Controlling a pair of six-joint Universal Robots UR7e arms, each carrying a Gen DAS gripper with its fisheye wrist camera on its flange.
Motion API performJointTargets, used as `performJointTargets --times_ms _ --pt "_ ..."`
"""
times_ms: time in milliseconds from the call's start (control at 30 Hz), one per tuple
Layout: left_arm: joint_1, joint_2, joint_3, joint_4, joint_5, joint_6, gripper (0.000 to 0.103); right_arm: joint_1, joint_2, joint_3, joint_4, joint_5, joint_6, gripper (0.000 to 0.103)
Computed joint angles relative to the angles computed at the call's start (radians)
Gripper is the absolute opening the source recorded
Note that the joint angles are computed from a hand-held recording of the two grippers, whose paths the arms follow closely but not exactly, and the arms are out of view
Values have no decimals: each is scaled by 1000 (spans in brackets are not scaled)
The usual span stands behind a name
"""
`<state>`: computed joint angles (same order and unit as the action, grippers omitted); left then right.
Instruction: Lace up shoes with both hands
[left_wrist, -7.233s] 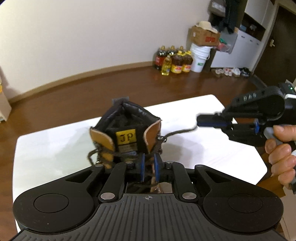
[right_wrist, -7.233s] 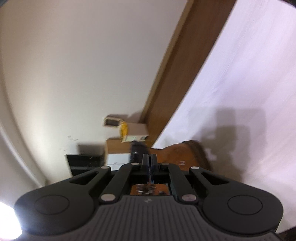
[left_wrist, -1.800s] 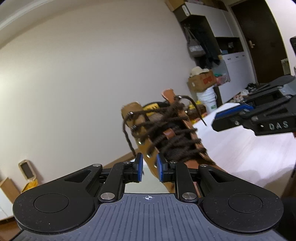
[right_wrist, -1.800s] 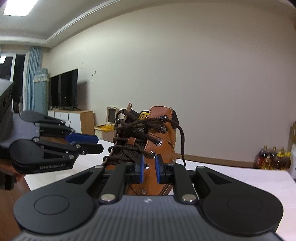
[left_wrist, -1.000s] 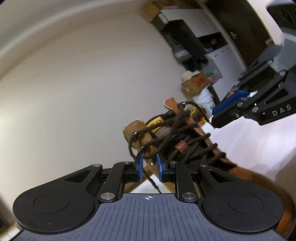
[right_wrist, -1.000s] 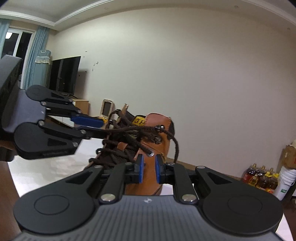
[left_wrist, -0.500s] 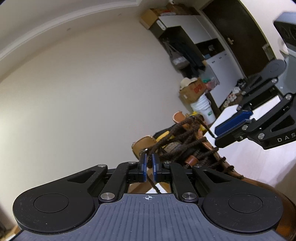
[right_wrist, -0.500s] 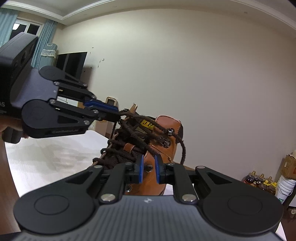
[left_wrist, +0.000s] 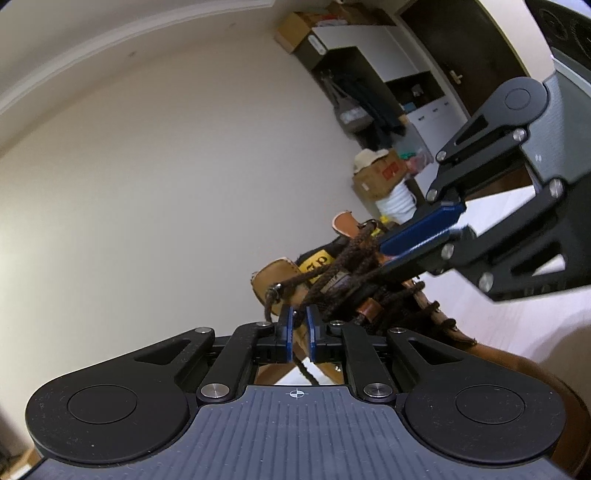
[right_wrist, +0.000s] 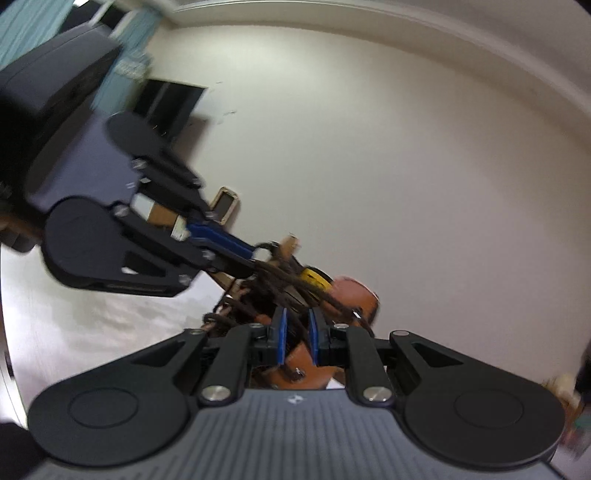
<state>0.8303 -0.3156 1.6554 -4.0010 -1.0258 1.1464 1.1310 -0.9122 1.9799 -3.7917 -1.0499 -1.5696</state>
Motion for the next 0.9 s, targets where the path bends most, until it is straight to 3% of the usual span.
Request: performJointTargets --times_ms 367,567,900 --pt "7 0 -5 4 2 22 10 3 25 -11 -48 -29 3 13" --pt "12 -26 2 56 -32 -60 3 2 31 -30 -88 -40 100 13" --pt "-12 10 -37 42 24 56 3 0 32 -50 -111 -52 195 13"
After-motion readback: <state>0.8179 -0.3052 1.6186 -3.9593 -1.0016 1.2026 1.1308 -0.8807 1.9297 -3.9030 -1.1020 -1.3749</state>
